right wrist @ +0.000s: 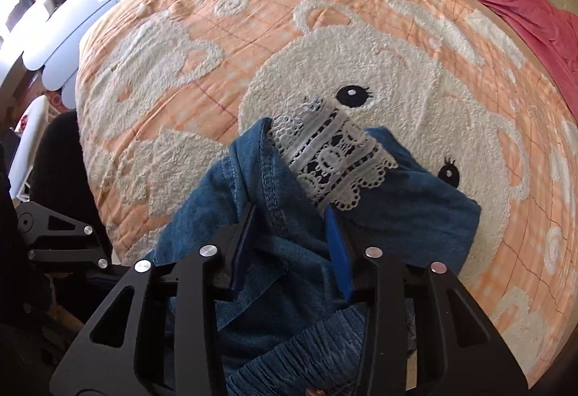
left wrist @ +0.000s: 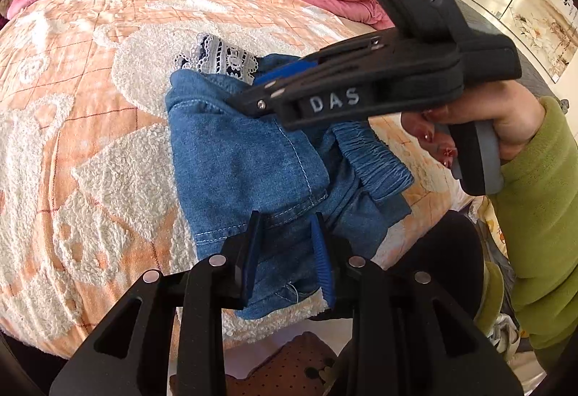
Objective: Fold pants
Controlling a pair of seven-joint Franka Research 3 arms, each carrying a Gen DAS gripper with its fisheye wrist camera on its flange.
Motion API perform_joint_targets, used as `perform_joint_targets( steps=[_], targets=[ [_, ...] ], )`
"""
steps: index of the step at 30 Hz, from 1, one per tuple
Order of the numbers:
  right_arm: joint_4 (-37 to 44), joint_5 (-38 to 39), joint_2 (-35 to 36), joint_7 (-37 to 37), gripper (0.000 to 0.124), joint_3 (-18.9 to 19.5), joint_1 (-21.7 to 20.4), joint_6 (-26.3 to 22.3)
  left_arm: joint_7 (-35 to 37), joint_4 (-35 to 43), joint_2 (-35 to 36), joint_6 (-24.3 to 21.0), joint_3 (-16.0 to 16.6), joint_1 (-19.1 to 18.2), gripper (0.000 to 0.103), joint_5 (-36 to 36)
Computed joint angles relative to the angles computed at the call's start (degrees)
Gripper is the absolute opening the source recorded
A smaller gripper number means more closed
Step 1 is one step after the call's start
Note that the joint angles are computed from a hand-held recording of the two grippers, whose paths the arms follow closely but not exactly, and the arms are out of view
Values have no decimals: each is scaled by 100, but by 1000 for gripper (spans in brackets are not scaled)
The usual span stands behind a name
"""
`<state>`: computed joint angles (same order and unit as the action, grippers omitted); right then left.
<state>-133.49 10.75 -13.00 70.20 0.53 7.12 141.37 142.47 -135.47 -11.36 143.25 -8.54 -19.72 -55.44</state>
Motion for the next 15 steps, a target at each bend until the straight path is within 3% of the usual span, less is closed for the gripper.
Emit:
perform_joint_targets(
  steps=[3, 6, 15],
  targets=[
    [-20, 28, 2, -1, 25, 1, 12, 38, -30, -12, -15, 23, -11, 0, 27, 38],
    [-143, -36, -51, 15, 7, 35, 0, 337, -72, -16, -22, 52, -20, -14, 28, 79],
    [18, -442, 181, 489, 1, 38, -181, 672, -302, -128, -83, 337, -99, -157, 33, 335]
  ],
)
